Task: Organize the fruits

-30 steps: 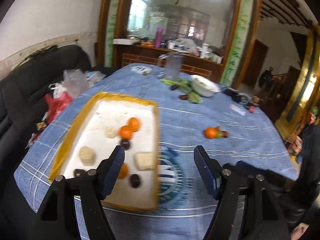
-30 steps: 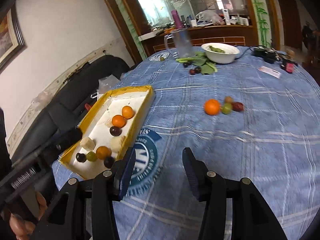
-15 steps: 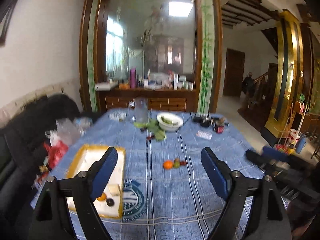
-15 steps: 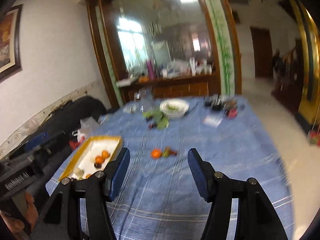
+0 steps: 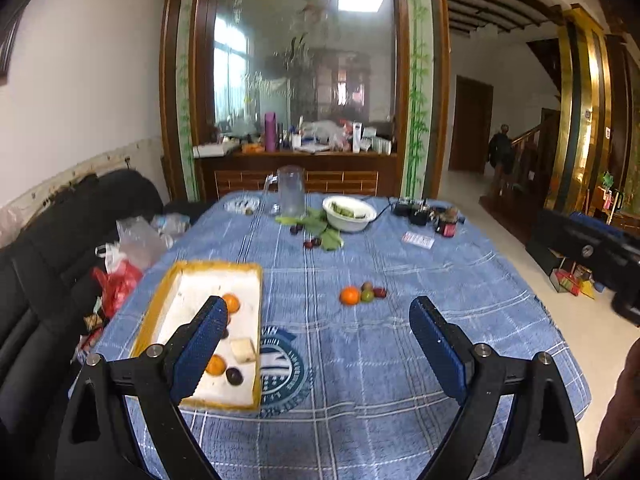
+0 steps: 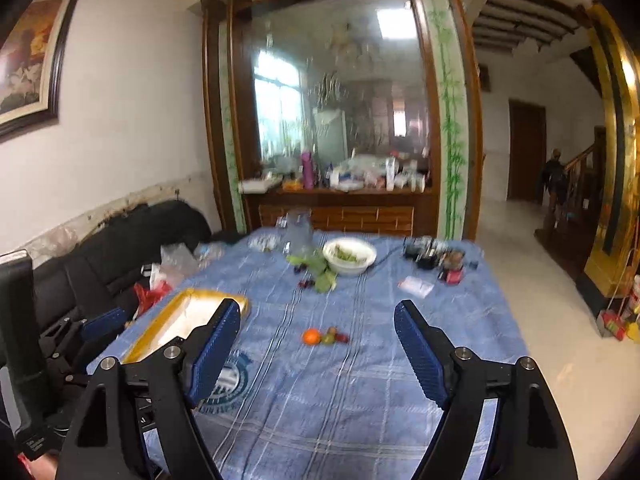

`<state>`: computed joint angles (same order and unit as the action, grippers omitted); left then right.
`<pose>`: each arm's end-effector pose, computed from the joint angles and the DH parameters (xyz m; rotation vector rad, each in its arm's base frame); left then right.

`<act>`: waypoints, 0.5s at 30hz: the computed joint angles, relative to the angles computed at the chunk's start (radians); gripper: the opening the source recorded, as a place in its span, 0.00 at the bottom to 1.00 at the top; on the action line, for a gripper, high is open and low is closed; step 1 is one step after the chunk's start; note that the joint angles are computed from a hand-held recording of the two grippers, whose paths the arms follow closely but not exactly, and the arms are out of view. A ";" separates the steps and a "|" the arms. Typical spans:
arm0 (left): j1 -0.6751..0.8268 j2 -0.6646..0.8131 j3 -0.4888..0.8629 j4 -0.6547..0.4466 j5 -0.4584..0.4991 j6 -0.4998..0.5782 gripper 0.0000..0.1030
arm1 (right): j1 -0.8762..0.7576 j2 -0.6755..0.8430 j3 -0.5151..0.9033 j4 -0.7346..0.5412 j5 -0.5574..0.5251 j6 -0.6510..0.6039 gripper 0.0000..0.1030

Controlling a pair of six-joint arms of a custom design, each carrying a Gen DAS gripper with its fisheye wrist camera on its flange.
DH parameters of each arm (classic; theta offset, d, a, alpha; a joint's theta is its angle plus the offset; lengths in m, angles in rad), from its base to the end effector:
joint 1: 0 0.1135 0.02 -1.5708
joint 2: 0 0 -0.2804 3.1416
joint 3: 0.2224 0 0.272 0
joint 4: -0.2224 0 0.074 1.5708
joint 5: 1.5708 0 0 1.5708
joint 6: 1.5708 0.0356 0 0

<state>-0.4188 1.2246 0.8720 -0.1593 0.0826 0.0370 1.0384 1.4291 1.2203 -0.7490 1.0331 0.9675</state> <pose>0.2637 -0.1206 0.2883 0.5229 2.0302 -0.3177 0.1814 0.2476 0.3193 0.2844 1.9836 -0.0763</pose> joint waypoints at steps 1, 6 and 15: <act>0.010 0.007 -0.003 0.003 0.004 0.003 0.89 | -0.014 0.010 -0.002 0.021 -0.022 -0.009 0.81; 0.063 0.062 -0.006 0.032 0.006 0.017 0.89 | -0.074 0.060 -0.017 0.097 -0.109 -0.060 0.81; 0.098 0.197 0.036 0.046 0.036 0.016 0.89 | -0.176 0.123 -0.049 0.201 -0.241 -0.136 0.81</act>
<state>-0.3204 1.4212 0.9080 -0.1135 0.1188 0.0531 0.8629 1.5524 1.1714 -0.5480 0.7923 0.8310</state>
